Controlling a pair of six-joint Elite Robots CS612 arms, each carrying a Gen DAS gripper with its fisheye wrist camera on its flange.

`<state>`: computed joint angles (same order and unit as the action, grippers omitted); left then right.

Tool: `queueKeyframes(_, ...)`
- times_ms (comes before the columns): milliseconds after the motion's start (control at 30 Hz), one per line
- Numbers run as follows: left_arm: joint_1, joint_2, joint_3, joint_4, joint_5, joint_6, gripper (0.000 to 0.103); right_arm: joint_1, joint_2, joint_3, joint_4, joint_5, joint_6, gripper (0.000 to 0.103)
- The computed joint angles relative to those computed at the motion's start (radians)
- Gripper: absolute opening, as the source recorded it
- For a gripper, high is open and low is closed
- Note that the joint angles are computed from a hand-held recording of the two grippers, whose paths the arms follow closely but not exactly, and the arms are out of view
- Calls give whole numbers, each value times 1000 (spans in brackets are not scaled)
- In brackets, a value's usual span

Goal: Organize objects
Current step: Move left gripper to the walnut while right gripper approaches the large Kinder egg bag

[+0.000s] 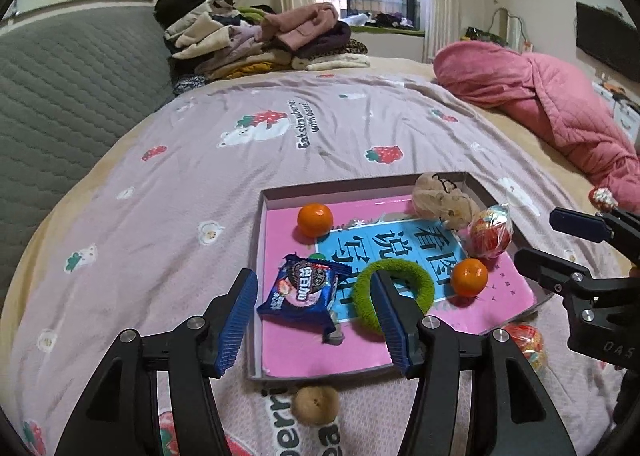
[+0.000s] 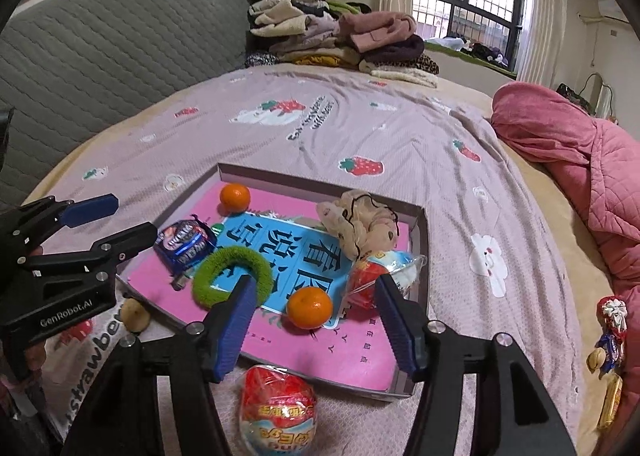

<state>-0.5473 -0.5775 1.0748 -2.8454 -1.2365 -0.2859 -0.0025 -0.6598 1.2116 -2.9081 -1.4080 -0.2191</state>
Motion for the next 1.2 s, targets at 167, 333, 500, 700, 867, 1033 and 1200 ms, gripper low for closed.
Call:
queueKeyframes(167, 3, -29, 50, -25, 3, 1, 60, -3, -26, 42, -36, 23, 14, 66)
queueKeyframes(333, 2, -56, 106, -55, 13, 15, 61, -3, -53, 90, -85, 38, 29, 67)
queueKeyframes(500, -1, -78, 149, -72, 13, 13, 61, -5, -76, 136, -129, 57, 49, 67)
queueKeyframes(700, -19, -108, 215, -130, 81, -7, 61, -4, -93, 175, -174, 47, 58, 68)
queueKeyframes(867, -32, -124, 252, -153, 117, -18, 63, -1, -97, 194, -196, 32, 67, 71)
queueKeyframes(1033, -39, -130, 267, -137, 117, -43, 64, -3, -105, 224, -210, 21, 76, 71)
queueKeyframes(1200, -47, -137, 286, -136, 112, -85, 64, -12, -117, 258, -226, 47, 100, 71)
